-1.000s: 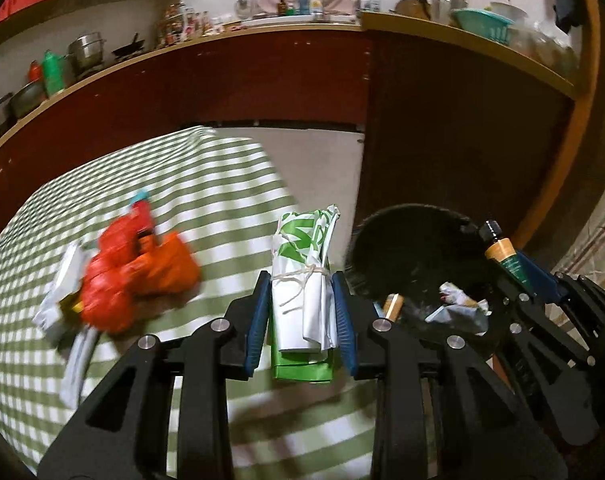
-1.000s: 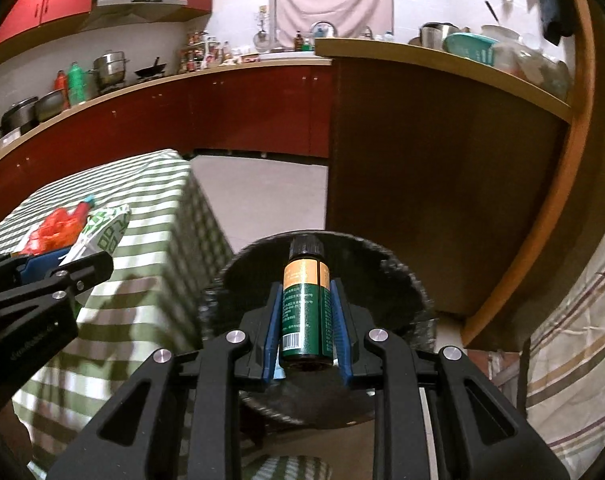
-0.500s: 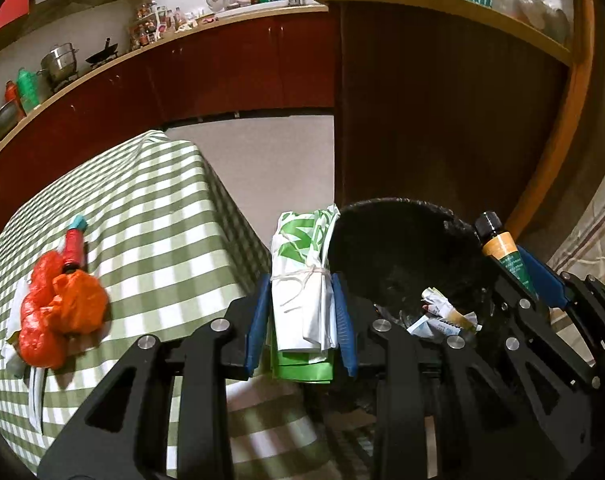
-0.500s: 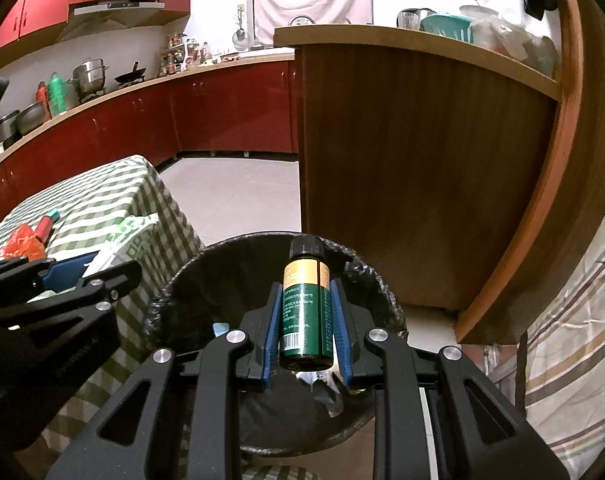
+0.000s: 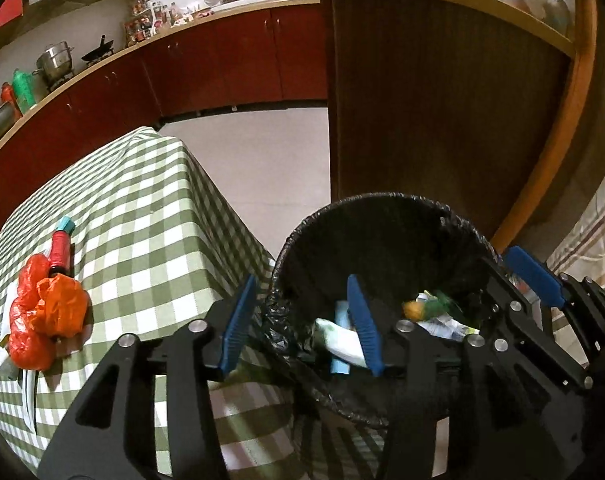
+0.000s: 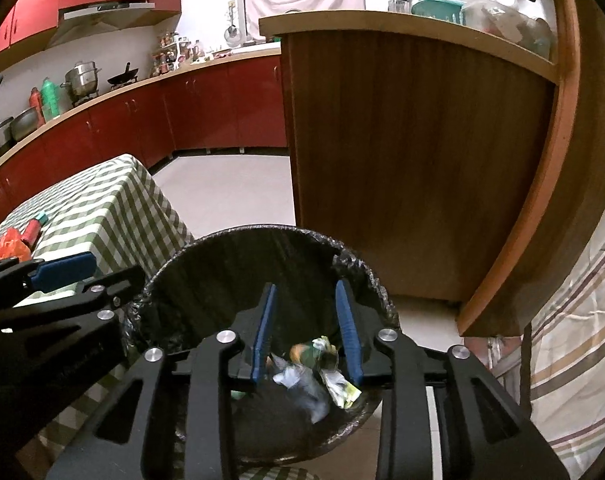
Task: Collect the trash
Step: 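Carry the spray can and package over the bin and open both tools, then move both tools back over the trash on the table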
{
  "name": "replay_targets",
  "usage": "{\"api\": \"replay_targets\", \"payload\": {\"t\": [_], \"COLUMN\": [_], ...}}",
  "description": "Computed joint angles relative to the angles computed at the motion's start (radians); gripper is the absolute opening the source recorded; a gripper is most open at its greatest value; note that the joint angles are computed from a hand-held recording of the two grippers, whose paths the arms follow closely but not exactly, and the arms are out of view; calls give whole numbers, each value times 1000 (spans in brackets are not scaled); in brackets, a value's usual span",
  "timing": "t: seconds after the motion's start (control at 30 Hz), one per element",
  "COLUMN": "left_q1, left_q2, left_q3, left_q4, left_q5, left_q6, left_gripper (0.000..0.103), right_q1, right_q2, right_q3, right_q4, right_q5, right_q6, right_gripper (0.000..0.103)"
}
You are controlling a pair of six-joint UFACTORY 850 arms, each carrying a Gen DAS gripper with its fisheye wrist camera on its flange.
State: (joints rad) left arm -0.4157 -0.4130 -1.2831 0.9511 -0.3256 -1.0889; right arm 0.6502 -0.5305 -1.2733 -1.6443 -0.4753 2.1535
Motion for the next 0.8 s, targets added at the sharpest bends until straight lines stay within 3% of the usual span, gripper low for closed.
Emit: {"api": "replay_targets", "payload": {"t": [0.17, 0.53, 0.8], "left_q1": [4, 59, 142], "left_q2": [39, 190, 293], "left_q3": [40, 193, 296], "left_q4": [111, 335, 325], "left_q5": [0, -14, -46], "left_q6": [-109, -335, -342], "left_gripper": [57, 63, 64], "right_q1": [5, 60, 113], "right_q2": [11, 3, -39], "right_q3": [4, -45, -126], "right_q4": [10, 22, 57], "right_q5": [-9, 2, 39], "right_q6": [-4, -44, -116], "right_gripper": [39, 45, 45]}}
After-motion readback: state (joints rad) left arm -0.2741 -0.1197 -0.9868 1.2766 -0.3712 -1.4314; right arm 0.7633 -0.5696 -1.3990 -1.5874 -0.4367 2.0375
